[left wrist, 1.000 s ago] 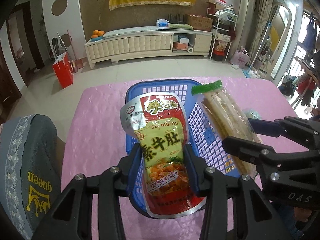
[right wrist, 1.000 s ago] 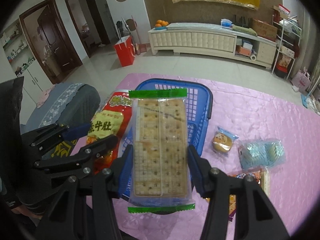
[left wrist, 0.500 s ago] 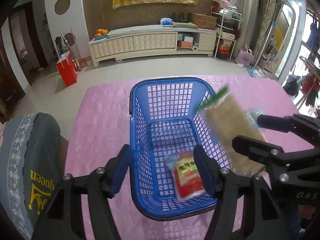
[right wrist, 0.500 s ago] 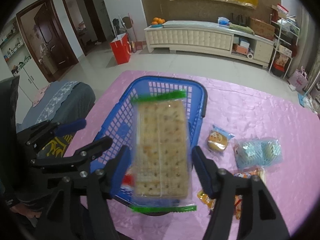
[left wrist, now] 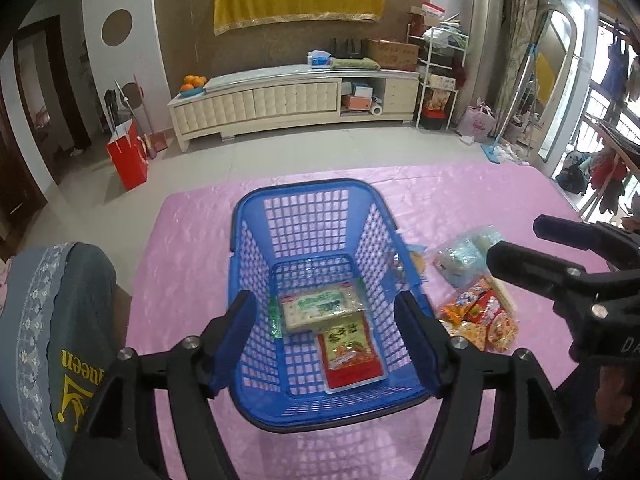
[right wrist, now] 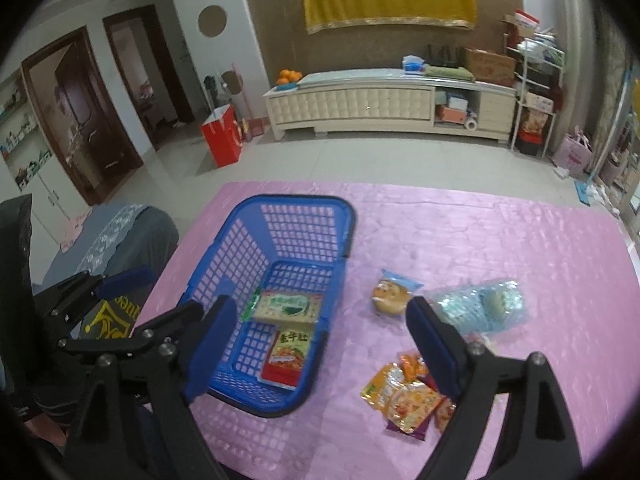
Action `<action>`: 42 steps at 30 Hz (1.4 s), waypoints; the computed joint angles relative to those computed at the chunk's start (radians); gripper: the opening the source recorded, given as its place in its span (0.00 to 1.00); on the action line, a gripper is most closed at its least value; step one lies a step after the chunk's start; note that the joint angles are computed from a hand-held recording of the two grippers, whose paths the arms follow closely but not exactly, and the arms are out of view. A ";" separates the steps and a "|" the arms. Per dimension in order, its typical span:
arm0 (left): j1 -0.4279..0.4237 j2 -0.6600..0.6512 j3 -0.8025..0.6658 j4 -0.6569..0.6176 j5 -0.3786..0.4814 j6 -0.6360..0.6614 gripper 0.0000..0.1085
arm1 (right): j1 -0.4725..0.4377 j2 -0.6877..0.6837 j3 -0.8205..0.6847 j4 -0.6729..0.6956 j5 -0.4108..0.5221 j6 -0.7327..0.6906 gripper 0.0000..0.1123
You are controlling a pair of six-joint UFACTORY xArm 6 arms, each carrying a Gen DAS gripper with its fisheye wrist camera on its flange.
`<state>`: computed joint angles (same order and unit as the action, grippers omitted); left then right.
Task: Organize snacks
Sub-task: 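Move both tools back over the remaining snacks on the table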
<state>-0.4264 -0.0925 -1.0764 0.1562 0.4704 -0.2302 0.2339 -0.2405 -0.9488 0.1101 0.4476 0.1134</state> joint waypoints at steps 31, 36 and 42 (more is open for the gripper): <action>-0.294 0.240 -0.243 0.119 0.147 -0.171 0.64 | -0.364 -0.244 0.271 0.269 0.069 -0.281 0.80; -0.317 0.296 -0.281 0.106 0.174 -0.172 0.64 | -0.405 -0.223 0.291 0.309 0.082 -0.328 0.80; -0.326 0.358 -0.322 0.085 0.208 -0.178 0.64 | -0.436 -0.182 0.298 0.353 0.090 -0.381 0.80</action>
<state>-0.7522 0.2658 -1.3987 0.2412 0.6786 -0.4078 -0.2021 -0.4224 -0.6507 0.4632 0.5375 -0.2677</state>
